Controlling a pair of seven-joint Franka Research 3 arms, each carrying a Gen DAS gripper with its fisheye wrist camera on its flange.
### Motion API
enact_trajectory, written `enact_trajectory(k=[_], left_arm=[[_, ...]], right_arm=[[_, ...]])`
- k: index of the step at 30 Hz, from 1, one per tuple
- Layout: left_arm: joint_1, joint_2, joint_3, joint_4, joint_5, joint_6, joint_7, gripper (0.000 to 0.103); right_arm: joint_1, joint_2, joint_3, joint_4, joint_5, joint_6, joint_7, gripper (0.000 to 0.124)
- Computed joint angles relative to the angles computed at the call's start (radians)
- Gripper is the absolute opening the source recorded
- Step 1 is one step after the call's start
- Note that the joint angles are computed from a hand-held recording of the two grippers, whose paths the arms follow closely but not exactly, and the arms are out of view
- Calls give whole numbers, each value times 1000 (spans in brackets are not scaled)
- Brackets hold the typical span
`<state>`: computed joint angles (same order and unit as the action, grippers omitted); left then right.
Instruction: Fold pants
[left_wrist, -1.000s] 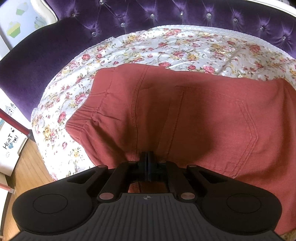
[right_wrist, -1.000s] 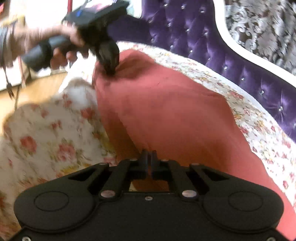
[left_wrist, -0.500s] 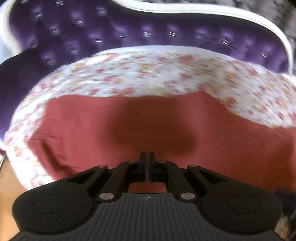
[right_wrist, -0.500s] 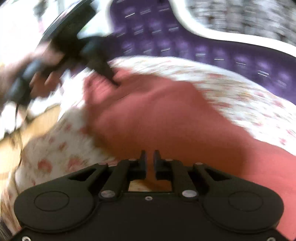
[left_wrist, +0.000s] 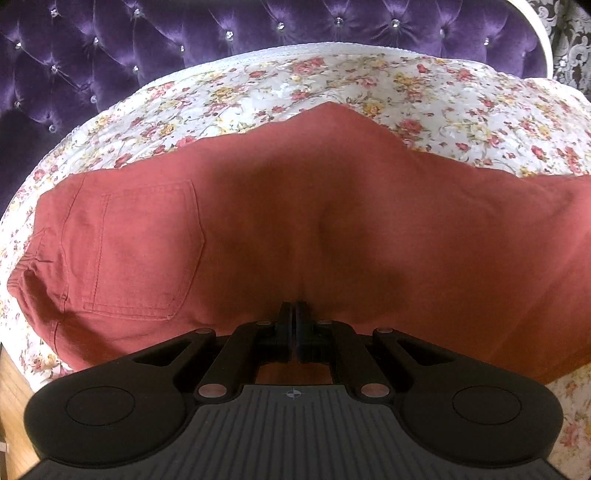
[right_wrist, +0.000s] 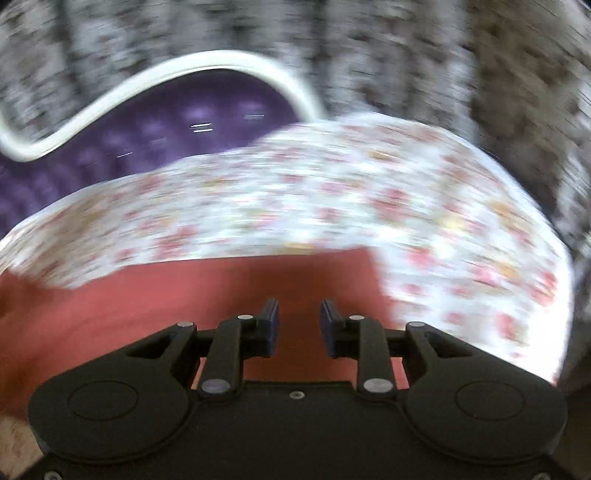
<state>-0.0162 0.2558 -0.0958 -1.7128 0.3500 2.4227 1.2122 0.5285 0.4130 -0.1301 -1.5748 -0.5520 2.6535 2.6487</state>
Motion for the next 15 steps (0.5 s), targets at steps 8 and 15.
enact_trajectory(k=[8, 15], left_arm=[[-7, 12, 2, 14, 18, -7, -13, 3], [-9, 12, 3, 14, 24, -9, -22, 3]], right_arm=[[-153, -21, 70, -129, 244, 182, -88, 38], [-347, 46, 300, -109, 561, 328, -461, 58]])
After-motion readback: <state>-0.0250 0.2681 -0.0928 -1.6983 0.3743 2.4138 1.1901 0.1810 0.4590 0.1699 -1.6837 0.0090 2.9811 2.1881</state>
